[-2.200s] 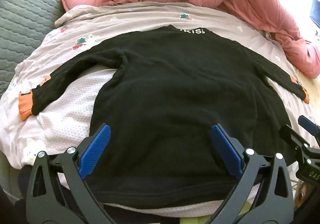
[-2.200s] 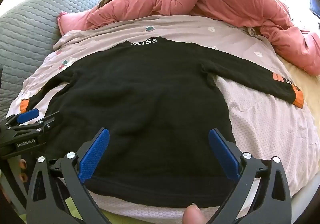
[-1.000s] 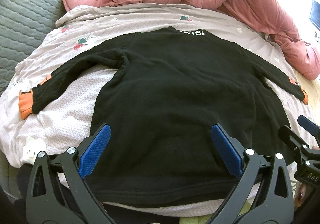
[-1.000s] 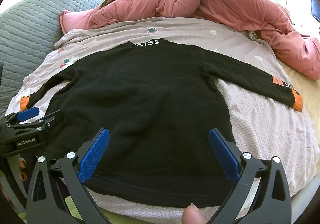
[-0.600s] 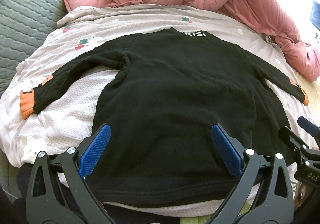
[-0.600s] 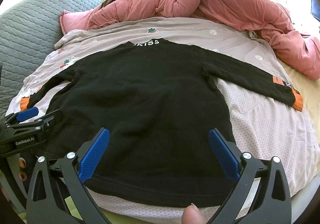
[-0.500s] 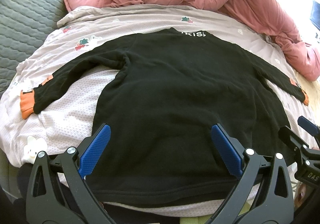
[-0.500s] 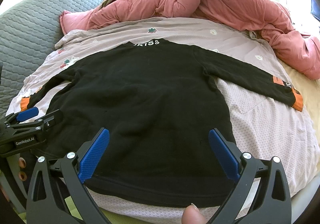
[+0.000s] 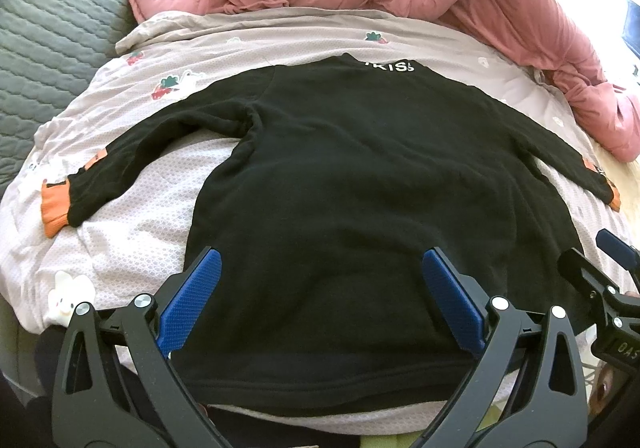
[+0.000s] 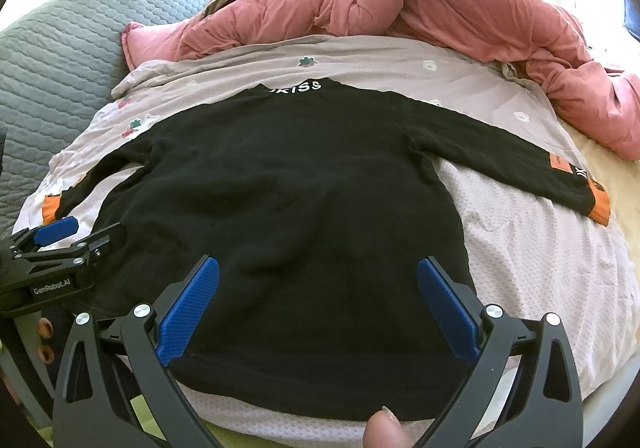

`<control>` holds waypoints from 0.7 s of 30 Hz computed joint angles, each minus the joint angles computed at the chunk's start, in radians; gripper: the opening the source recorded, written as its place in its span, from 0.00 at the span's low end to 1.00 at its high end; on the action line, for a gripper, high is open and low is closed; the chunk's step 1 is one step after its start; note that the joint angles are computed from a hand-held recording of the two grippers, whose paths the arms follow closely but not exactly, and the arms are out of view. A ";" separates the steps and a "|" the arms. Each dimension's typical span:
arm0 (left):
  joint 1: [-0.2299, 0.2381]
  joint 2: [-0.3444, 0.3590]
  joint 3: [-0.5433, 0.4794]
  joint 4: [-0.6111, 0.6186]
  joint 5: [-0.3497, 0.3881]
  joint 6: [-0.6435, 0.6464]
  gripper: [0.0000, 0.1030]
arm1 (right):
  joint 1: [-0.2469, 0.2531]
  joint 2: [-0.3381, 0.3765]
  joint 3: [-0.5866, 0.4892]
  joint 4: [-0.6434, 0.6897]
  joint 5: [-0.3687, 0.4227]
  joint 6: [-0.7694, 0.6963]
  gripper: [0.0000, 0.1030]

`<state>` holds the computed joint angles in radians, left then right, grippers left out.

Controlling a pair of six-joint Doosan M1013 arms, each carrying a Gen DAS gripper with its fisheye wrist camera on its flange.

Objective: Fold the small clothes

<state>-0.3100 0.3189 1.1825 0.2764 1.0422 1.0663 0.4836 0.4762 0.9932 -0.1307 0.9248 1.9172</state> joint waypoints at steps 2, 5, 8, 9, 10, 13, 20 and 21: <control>0.000 0.002 0.000 0.000 0.002 -0.001 0.92 | -0.002 -0.001 0.003 0.004 -0.005 -0.002 0.96; 0.001 0.008 -0.004 -0.002 0.005 0.003 0.92 | -0.005 0.003 -0.002 0.004 -0.007 0.004 0.96; 0.000 0.012 -0.007 0.002 0.003 0.011 0.92 | -0.008 0.005 -0.005 0.003 -0.012 0.007 0.96; -0.001 0.014 -0.010 0.002 0.002 0.016 0.92 | -0.009 0.007 -0.008 0.004 -0.013 0.009 0.96; -0.001 0.017 -0.014 -0.002 0.004 0.023 0.92 | -0.012 0.009 -0.012 0.007 -0.011 0.009 0.96; -0.001 0.026 -0.027 -0.004 0.006 0.031 0.92 | -0.021 0.008 -0.008 0.012 -0.019 0.008 0.96; 0.002 0.058 -0.081 -0.015 0.031 0.052 0.92 | -0.041 0.019 -0.021 0.017 -0.016 0.016 0.96; 0.002 0.062 -0.088 -0.012 0.033 0.050 0.92 | -0.044 0.020 -0.023 0.017 -0.017 0.016 0.96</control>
<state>-0.3076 0.3810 1.0946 0.2644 1.0750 1.1163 0.4398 0.4963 0.9705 -0.1133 0.9077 1.9331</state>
